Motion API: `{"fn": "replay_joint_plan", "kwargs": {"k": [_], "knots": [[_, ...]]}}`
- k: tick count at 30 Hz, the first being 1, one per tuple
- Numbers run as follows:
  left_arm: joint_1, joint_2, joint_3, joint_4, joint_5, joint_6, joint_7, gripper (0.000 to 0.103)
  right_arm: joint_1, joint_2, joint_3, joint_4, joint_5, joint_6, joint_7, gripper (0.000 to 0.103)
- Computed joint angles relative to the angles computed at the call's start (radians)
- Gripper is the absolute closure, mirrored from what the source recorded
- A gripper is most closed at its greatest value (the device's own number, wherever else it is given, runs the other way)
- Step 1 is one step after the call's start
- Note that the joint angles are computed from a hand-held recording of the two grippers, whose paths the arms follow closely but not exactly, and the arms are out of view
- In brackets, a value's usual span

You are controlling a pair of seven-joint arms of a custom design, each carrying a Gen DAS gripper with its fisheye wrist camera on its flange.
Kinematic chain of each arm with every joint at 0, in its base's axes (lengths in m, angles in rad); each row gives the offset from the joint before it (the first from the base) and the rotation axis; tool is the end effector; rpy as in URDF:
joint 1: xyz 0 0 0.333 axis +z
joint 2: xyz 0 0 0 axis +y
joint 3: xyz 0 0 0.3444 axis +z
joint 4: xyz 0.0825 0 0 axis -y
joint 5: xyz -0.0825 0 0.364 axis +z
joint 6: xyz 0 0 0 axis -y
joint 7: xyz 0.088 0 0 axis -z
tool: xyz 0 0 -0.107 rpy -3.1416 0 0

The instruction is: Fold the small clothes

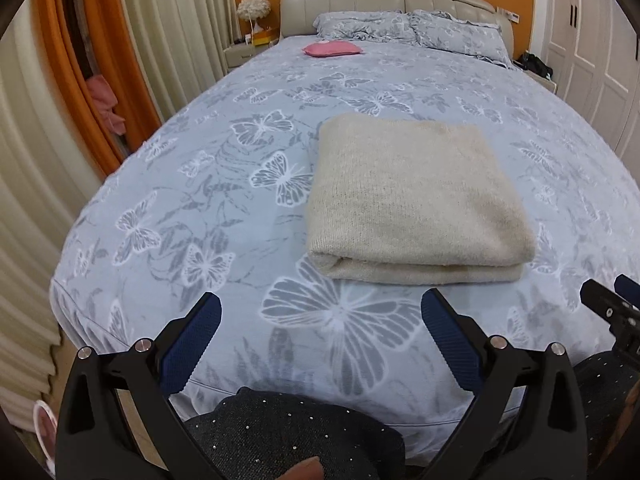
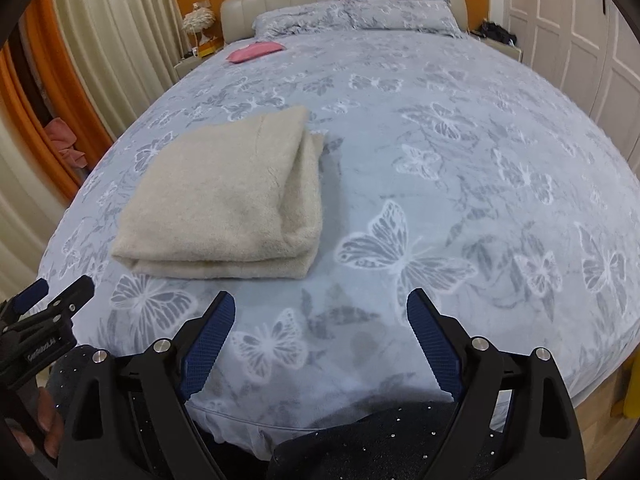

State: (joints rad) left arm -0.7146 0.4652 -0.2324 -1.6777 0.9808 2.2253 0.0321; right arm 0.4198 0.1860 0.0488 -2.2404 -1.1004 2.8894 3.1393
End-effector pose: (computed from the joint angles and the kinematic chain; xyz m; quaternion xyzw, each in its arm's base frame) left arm 0.4375 -0.5246 0.3927 -0.6768 0.6504 -0.1963 0.2836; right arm 0.4658 0.2935 0.3587 -0.6427 0.7003 -0.1874 0.2476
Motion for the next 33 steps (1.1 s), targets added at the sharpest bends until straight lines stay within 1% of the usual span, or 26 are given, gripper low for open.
{"fn": "replay_joint_plan", "kwargs": {"k": [2, 4, 9, 17, 21, 33], "knots": [[-0.001, -0.003, 0.002, -0.004, 0.005, -0.004, -0.003, 0.005, -0.005, 0.007, 0.001, -0.007, 0.022, 0.003, 0.0, 0.017], [0.006, -0.012, 0.001, -0.02, 0.003, 0.011, -0.017, 0.005, -0.006, 0.012, -0.002, -0.01, 0.038, 0.002, 0.006, 0.017], [0.018, -0.013, -0.004, -0.034, -0.017, 0.018, -0.038, 0.005, 0.007, 0.015, -0.009, -0.004, -0.001, -0.011, 0.025, 0.017], [0.013, 0.004, -0.005, -0.018, -0.031, 0.003, -0.011, 0.005, 0.042, 0.029, 0.016, 0.032, -0.021, -0.111, -0.029, 0.017], [0.009, 0.006, -0.004, -0.016, -0.033, 0.0, -0.008, 0.005, 0.052, 0.033, 0.022, 0.041, -0.024, -0.137, -0.046, 0.017], [0.001, 0.008, -0.002, -0.014, -0.025, -0.014, 0.002, 0.005, 0.052, 0.03, 0.02, 0.037, -0.025, -0.131, -0.029, 0.017]]}}
